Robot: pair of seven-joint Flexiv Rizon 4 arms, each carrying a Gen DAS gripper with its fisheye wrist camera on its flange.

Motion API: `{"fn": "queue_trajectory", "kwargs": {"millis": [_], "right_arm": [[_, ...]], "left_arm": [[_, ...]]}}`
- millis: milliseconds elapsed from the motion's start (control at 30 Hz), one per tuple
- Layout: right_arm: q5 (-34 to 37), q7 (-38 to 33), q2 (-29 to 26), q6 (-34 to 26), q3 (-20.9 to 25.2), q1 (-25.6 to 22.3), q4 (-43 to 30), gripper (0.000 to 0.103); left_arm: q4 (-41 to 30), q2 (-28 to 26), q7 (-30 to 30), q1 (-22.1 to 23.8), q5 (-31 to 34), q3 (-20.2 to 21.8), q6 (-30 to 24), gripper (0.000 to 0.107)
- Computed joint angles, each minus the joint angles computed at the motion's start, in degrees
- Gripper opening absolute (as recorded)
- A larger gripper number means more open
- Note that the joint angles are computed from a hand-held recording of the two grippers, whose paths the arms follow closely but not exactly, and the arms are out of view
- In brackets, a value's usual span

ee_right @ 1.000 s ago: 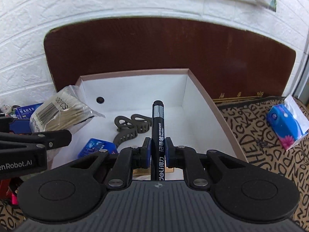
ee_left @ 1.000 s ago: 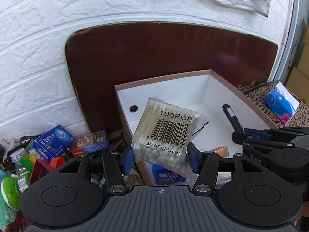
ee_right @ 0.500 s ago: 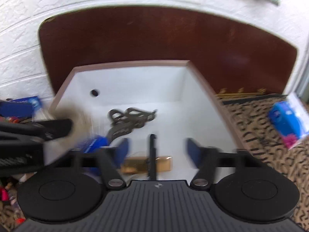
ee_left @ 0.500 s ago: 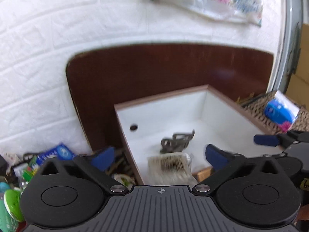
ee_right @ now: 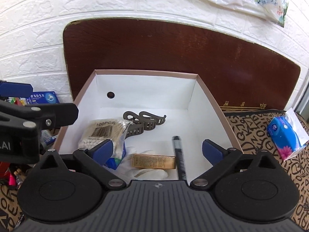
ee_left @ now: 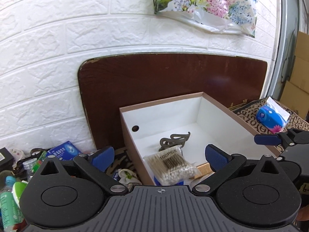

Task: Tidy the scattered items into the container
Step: 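Move both tools back to the pile toward the red-framed black tray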

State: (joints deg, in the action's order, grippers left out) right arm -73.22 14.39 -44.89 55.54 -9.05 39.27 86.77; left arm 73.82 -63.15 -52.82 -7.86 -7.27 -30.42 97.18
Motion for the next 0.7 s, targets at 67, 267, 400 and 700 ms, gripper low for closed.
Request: {"fn": "queue_trajectory", "kwargs": {"millis": [67, 267, 400, 700], "right_arm": [[-0.4, 0.4, 0.4, -0.2, 0.1, 0.3, 0.3, 0.1], [-1.9, 0.7, 1.4, -0.5, 0.8, 1.1, 0.8, 0.101], [-3.0, 0.6, 1.5, -0.6, 1.3, 2.0, 0.5, 0.101], [-5.6, 1.7, -0.1, 1.2, 2.0, 4.6, -1.9, 0.102]], "left_arm": [[1.7, 0.7, 0.1, 1.1, 0.6, -0.9, 0.6, 0.103], [7.5, 2.9, -0.4, 4.9, 2.9, -3.3, 2.8, 0.103], [11.8, 4.8, -1.7, 7.5, 4.7, -4.0, 4.5, 0.103], [22.0, 9.9, -6.3, 13.8, 9.2, -4.0, 7.2, 0.103]]}}
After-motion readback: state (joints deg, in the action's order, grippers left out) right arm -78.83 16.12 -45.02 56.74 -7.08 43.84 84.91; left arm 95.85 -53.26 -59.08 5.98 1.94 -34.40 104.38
